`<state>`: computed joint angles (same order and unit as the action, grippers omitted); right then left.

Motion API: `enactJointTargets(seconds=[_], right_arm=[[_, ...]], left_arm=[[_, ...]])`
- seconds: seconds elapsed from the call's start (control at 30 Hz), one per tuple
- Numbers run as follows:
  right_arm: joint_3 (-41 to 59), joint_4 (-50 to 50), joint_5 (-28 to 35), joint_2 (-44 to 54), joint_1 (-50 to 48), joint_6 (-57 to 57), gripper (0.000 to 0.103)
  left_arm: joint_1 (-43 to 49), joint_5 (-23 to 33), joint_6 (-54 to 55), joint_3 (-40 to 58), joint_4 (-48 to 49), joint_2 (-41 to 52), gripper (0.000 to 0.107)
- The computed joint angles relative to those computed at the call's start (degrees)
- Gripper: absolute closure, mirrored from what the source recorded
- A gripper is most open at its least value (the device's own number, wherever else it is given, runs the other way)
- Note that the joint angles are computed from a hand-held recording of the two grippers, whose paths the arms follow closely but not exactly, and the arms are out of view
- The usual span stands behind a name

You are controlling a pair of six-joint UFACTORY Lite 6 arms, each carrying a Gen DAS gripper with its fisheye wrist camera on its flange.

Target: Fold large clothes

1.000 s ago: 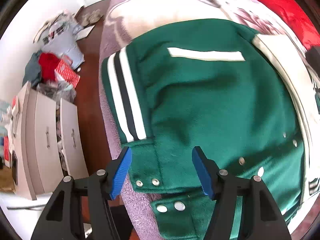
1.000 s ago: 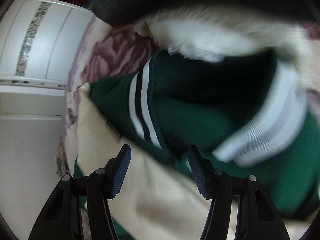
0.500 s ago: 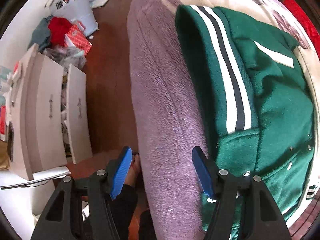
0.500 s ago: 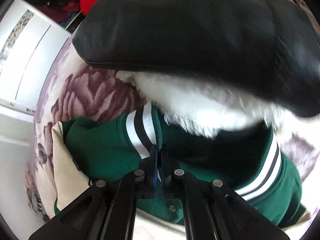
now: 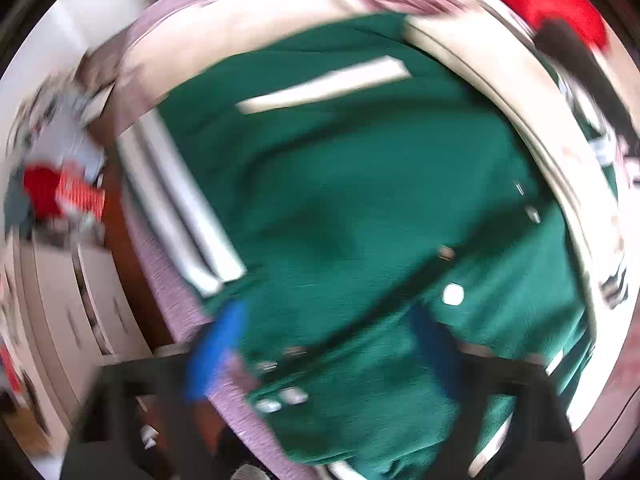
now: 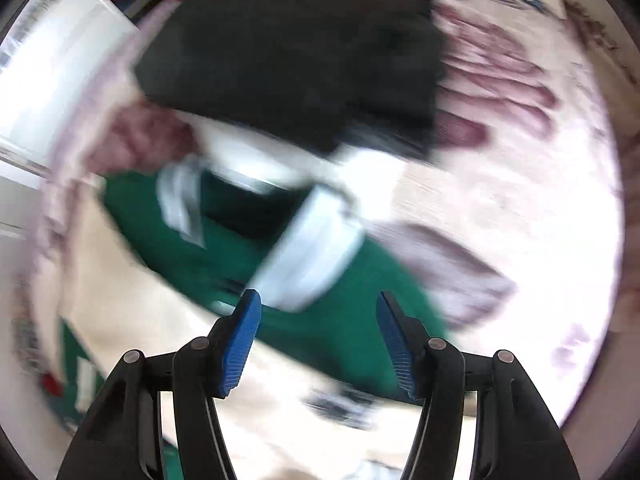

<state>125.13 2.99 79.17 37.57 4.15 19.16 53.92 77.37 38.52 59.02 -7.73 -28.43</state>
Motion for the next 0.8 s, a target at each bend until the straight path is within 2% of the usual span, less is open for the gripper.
enactJointTargets(seconds=[0.1, 0.17, 0.27, 0.3, 0.33, 0.37, 0.4, 0.5, 0.67, 0.73, 0.8], right_arm=[[-13.8, 2.1, -6.4, -5.9, -3.5, -3.5, 0.041], [-15.9, 1.7, -8.9, -4.6, -2.5, -6.6, 0.041], [-15.9, -1.4, -11.6, 0.3, 1.5, -8.2, 0.042], [-17.3, -3.2, -13.6, 0.4, 2.5, -7.5, 0.048], [-20.3, -4.9, -17.1, -0.4, 3.4, -6.3, 0.070], [-21.3, -6.0, -18.1, -0.5, 3.7, -4.7, 0.081], [-22.7, -6.6, -19.6, -1.2, 3.7, -2.6, 0.086], [-25.0, -8.3, -22.6, -3.2, 3.6, 2.5, 0.091], [-26.7, -12.1, -24.7, -4.8, 2.6, 8.9, 0.094], [-27.3, -12.4, -25.0, -4.9, 2.5, 9.5, 0.094], [-25.7, -12.9, -24.7, -3.5, 2.8, 9.6, 0.094]], left_arm=[[-17.0, -4.0, -11.2, -8.6, 6.7, -7.1, 0.004], [-26.9, -5.0, -19.1, -13.7, 10.5, -10.1, 0.004], [-36.0, -7.1, -27.3, -21.0, 14.9, -16.2, 0.004], [-37.9, -8.2, -29.2, -23.1, 16.2, -18.4, 0.004], [-38.5, -8.8, -29.8, -24.1, 16.5, -19.6, 0.004], [-38.6, -9.3, -30.1, -24.8, 16.5, -20.3, 0.004], [-38.0, -9.8, -29.8, -25.1, 15.9, -20.3, 0.004], [-36.9, -10.7, -29.1, -25.6, 14.2, -20.3, 0.004], [-33.0, -14.6, -25.8, -24.9, 11.2, -15.9, 0.004], [-29.0, -15.6, -21.3, -23.4, 9.9, -12.3, 0.004], [-28.4, -14.4, -20.2, -21.0, 9.3, -9.5, 0.004]])
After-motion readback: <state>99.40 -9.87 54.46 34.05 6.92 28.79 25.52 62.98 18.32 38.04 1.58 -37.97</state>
